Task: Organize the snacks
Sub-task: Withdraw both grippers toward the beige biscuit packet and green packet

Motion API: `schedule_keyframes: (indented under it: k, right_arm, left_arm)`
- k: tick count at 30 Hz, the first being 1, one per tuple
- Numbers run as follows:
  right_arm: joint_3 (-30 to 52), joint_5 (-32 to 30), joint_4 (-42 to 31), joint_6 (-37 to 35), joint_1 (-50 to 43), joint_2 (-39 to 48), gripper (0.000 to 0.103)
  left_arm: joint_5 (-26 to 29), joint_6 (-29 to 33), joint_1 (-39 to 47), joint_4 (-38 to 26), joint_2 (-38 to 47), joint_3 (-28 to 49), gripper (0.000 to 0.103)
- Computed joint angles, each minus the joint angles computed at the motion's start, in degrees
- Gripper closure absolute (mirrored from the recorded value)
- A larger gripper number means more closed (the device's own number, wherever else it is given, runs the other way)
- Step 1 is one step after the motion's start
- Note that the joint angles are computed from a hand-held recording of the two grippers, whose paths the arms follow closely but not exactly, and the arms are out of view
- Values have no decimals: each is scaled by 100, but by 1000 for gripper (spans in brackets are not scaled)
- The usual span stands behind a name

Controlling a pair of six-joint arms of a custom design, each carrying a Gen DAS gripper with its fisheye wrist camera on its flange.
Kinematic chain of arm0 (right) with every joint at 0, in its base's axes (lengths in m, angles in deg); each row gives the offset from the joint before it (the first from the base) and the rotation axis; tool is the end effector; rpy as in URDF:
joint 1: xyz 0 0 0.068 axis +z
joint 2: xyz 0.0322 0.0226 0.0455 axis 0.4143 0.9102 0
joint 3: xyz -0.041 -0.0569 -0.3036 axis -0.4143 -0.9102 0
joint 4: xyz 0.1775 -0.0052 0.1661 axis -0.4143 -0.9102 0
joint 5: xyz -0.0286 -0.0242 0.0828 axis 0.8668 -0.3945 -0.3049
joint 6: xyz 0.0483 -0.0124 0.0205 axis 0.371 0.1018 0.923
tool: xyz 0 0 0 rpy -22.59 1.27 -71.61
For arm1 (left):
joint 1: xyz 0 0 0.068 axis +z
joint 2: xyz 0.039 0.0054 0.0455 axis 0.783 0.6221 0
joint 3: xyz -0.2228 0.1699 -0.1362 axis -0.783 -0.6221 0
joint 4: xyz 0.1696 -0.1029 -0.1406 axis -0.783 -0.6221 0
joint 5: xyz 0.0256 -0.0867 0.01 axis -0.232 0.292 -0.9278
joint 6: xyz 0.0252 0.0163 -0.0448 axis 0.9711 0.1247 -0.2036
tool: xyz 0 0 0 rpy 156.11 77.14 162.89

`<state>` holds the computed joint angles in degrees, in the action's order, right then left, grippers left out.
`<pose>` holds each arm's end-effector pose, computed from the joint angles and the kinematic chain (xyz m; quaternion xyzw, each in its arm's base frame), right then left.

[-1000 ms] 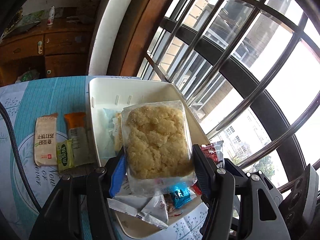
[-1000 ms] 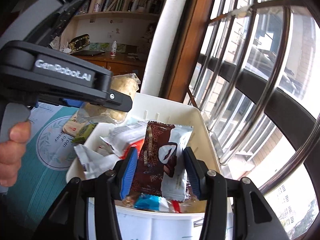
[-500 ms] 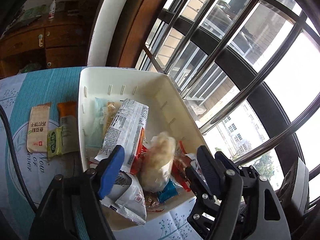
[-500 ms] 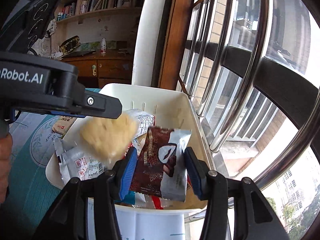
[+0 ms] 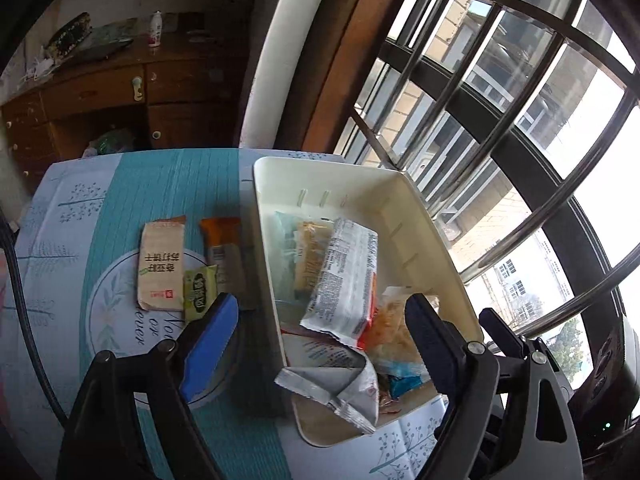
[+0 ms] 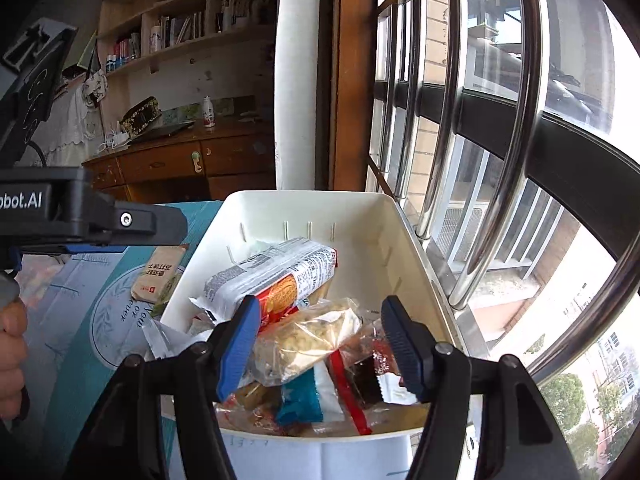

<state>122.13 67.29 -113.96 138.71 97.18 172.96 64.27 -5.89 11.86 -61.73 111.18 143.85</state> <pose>0.0938 0.2057 0.2992 0.1215 0.8864 -0.0883 0.4379 0.2224 -0.1903 0.3132 0.1880 0.9218 -0.2165 0.2607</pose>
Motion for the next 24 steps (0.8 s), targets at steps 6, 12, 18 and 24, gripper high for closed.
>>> schedule_keyframes:
  k: [6,12,18,24]
  right_arm:
    - [543,42,298,-549,-154,315,40]
    - [1100,68,583,-961,-253,786,40]
    - [1570,-123,1231,-1603,-405,1267,40]
    - [2091,-345,1653,-2101,-582,1793,40]
  left_arm:
    - [214,509,777,-392,93,334,18]
    - [351,1031,1556,-1054,458,919,18]
    - [322,1501,2033,-1748,970,1631,18]
    - [128,1887,2262,-2521,1677,2478,18]
